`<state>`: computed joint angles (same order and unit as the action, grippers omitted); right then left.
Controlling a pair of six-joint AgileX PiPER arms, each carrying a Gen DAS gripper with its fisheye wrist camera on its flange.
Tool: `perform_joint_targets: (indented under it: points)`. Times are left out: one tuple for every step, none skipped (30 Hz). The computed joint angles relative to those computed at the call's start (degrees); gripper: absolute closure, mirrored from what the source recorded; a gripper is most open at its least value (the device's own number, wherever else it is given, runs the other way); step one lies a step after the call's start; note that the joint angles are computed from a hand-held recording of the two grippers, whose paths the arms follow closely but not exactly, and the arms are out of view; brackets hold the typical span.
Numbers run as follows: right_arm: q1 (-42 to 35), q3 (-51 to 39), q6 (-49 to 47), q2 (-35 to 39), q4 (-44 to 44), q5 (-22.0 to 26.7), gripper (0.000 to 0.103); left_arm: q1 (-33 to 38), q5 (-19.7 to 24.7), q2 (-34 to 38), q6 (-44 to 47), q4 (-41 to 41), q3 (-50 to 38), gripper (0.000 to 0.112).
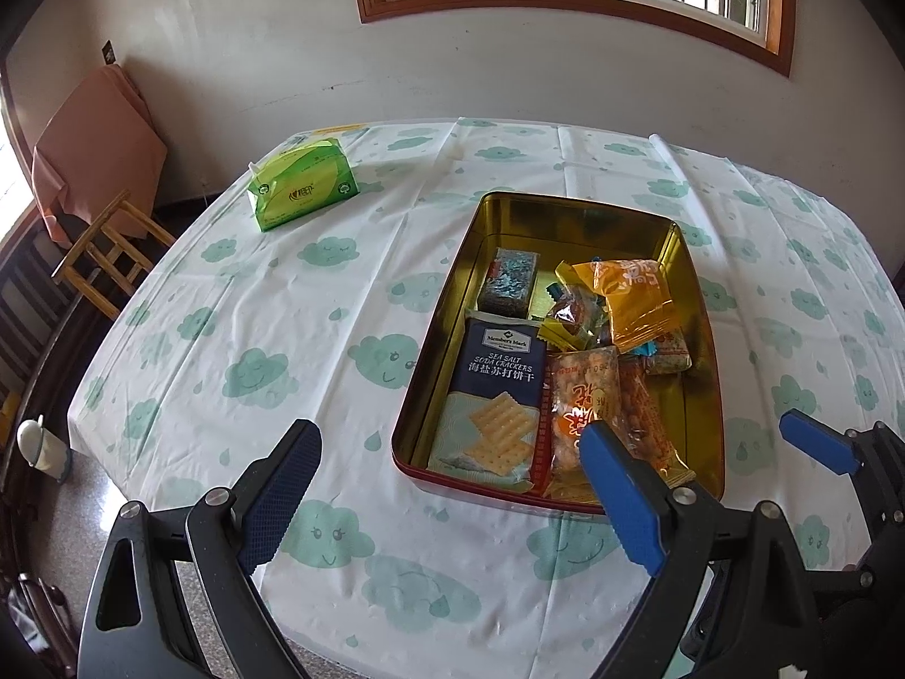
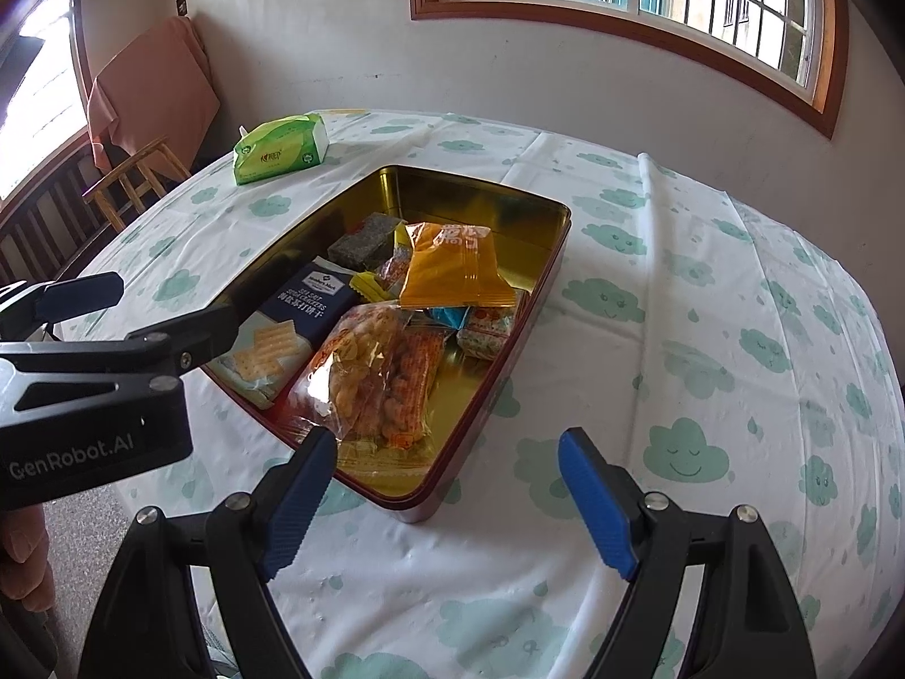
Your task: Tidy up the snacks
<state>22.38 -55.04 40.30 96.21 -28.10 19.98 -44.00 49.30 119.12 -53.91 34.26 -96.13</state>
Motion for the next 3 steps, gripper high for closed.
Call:
perform_joint_targets:
  points:
    - [0.0,0.0,0.1,0.0,0.0,0.1,0.02,0.1,-0.2,0.0,0.1,-0.2,0.1,0.021]
    - [0.0,0.0,0.0,-0.1,0.1,0.1,0.02,0.1,-0.2,0.0,0.3,-0.4,0.0,0.021]
    - [0.0,0.0,0.0,-0.2,0.2,0.0,0.02,0.0,0.1,0.1,0.4,-0.6,-0.4,0.021]
